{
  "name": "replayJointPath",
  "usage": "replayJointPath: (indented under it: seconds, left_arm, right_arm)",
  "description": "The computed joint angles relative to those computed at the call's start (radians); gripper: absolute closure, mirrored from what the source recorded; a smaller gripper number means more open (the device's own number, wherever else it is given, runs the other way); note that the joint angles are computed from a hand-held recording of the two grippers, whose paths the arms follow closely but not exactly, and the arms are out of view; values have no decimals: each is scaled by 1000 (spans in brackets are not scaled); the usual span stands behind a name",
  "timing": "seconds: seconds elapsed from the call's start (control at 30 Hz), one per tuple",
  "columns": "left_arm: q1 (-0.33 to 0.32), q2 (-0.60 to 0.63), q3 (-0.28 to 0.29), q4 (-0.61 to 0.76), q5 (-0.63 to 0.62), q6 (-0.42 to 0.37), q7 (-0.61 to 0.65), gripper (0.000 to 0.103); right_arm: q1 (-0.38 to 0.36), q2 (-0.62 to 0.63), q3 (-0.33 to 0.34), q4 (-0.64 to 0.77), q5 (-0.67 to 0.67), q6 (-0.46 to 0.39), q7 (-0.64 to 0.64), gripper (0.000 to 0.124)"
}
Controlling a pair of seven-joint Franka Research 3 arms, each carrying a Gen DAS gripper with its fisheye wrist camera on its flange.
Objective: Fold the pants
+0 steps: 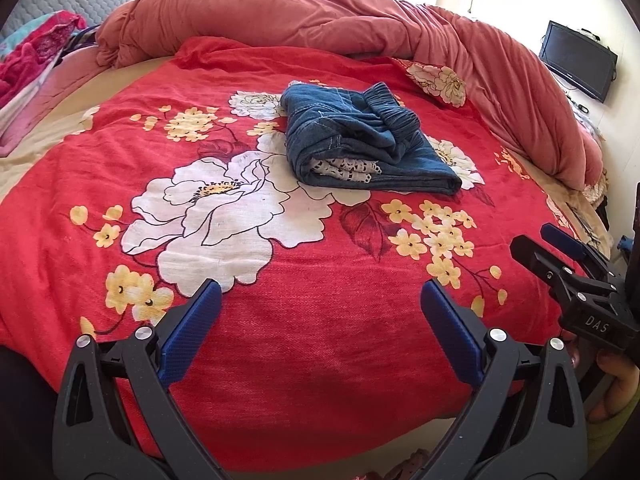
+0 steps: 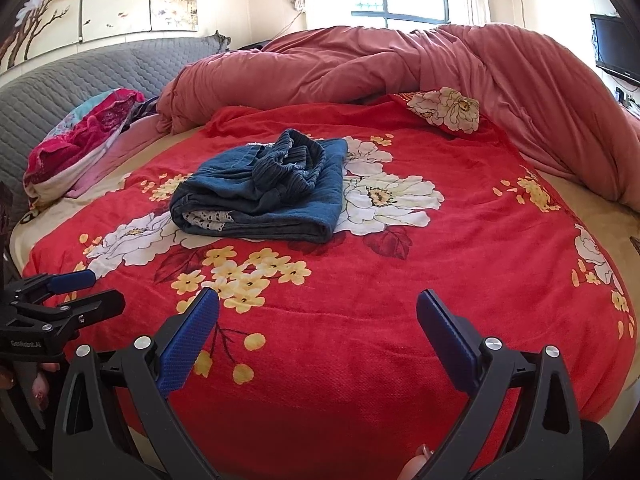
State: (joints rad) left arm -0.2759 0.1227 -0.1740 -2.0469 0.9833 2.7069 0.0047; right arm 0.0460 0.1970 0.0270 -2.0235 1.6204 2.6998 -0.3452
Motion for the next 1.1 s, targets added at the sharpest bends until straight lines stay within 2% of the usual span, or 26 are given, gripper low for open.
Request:
replayJointPath:
  seconds: [1.1]
  left_arm:
    - [2, -1, 0, 1, -12, -8, 7, 10]
  right_arm:
    - [-4, 9, 3, 8, -10, 5, 9, 26]
